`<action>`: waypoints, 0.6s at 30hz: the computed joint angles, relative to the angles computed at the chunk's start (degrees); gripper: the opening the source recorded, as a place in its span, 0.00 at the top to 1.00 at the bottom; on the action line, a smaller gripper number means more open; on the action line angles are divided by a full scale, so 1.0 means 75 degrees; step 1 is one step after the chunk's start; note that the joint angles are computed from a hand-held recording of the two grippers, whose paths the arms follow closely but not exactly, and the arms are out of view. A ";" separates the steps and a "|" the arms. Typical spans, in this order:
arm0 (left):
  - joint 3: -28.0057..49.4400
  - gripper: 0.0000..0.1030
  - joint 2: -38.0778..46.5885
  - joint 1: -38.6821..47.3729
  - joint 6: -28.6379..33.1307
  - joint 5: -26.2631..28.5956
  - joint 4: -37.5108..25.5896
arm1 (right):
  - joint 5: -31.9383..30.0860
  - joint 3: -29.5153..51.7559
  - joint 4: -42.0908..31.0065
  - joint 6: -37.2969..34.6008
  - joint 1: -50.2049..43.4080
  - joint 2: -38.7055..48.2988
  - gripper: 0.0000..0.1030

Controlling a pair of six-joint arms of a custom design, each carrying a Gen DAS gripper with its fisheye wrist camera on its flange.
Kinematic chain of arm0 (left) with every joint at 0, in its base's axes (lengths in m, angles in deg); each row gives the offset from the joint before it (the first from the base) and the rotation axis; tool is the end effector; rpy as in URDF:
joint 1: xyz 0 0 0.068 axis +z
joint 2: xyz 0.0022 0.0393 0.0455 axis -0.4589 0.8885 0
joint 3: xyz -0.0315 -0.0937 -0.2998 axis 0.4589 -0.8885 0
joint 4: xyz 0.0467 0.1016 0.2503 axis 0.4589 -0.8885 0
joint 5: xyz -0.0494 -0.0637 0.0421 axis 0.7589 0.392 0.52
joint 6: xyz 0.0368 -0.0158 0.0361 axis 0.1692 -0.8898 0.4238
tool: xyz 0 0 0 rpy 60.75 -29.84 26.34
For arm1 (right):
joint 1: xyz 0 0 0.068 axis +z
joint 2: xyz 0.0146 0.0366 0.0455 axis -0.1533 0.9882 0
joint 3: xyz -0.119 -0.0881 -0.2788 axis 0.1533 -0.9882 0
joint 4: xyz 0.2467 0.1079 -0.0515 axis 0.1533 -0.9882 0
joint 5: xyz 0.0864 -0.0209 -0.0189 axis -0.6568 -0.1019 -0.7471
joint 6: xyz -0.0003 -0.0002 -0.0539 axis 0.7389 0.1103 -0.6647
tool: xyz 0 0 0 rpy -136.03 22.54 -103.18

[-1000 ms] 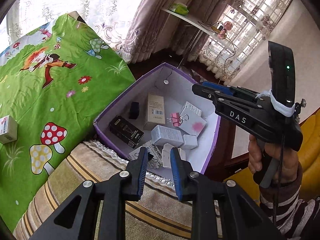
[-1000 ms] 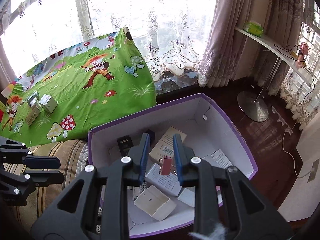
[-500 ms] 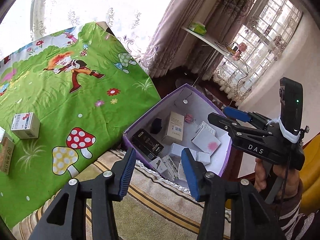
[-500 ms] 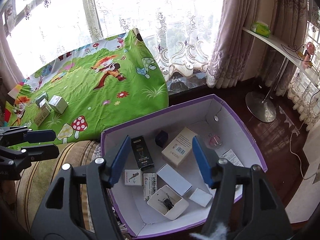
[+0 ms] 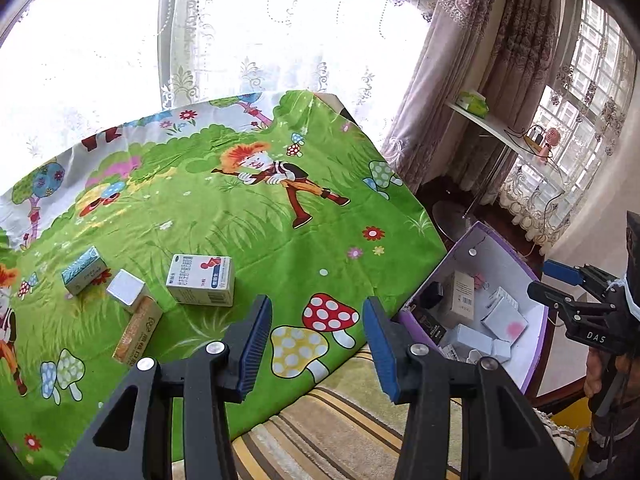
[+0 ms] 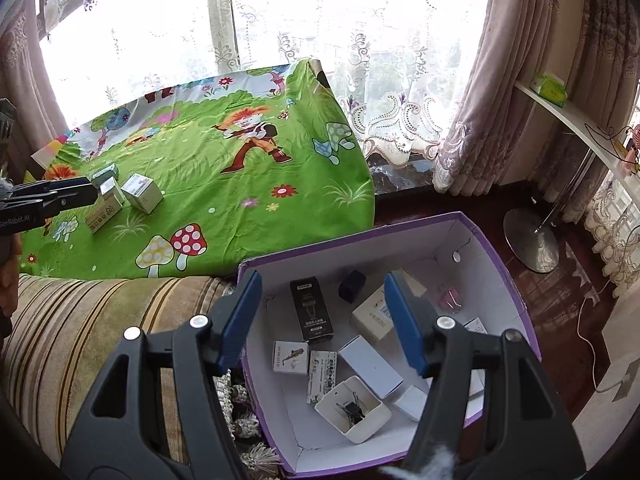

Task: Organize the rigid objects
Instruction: 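Move both grippers back over the remaining boxes on the bed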

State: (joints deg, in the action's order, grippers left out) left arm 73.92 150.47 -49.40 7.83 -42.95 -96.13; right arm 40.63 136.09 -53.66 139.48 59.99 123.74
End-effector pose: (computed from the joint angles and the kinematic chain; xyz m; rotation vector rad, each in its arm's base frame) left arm 0.2419 -0.1096 0.2976 0.7300 2.3646 -0.4927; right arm 0.0718 0.1209 0.2826 0.3032 2.4027 -0.0948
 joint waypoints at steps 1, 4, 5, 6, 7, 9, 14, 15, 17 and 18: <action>0.0042 0.53 0.0094 0.0344 0.0069 0.0184 -0.0013 | -0.0020 0.0060 0.0072 -0.0123 -0.0050 0.0096 0.35; 0.0238 0.53 0.0470 0.1351 0.0262 0.0691 -0.0059 | -0.0062 0.0245 0.0256 -0.0520 -0.0229 0.0340 0.35; 0.0305 0.53 0.0608 0.1627 0.0305 0.0813 -0.0065 | -0.0070 0.0299 0.0352 -0.0688 -0.0297 0.0394 0.35; 0.0369 0.53 0.0735 0.1874 0.0322 0.0917 -0.0064 | -0.0078 0.0358 0.0460 -0.0872 -0.0371 0.0443 0.35; 0.0431 0.53 0.0873 0.2120 0.0327 0.1015 -0.0053 | -0.0092 0.0431 0.0607 -0.1119 -0.0477 0.0511 0.35; 0.0539 0.53 0.1144 0.2531 0.0341 0.1205 -0.0029 | -0.0129 0.0602 0.0869 -0.1619 -0.0711 0.0693 0.35; 0.0672 0.53 0.1778 0.3231 0.0323 0.1389 0.0072 | -0.0290 0.1089 0.1702 -0.3029 -0.1323 0.1318 0.35; 0.0677 0.53 0.1907 0.3285 0.0333 0.1350 0.0114 | -0.0360 0.1197 0.1892 -0.3323 -0.1460 0.1481 0.34; 0.0662 0.53 0.2156 0.3334 0.0398 0.1151 0.0180 | -0.0489 0.1419 0.2262 -0.3862 -0.1680 0.1811 0.35; 0.0640 0.53 0.2263 0.3333 0.0430 0.1079 0.0198 | -0.0545 0.1521 0.2420 -0.4095 -0.1773 0.1962 0.34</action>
State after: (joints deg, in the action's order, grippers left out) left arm 78.72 167.45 -24.40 11.05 -34.86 -94.64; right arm 36.55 147.49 -35.51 108.76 46.70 138.45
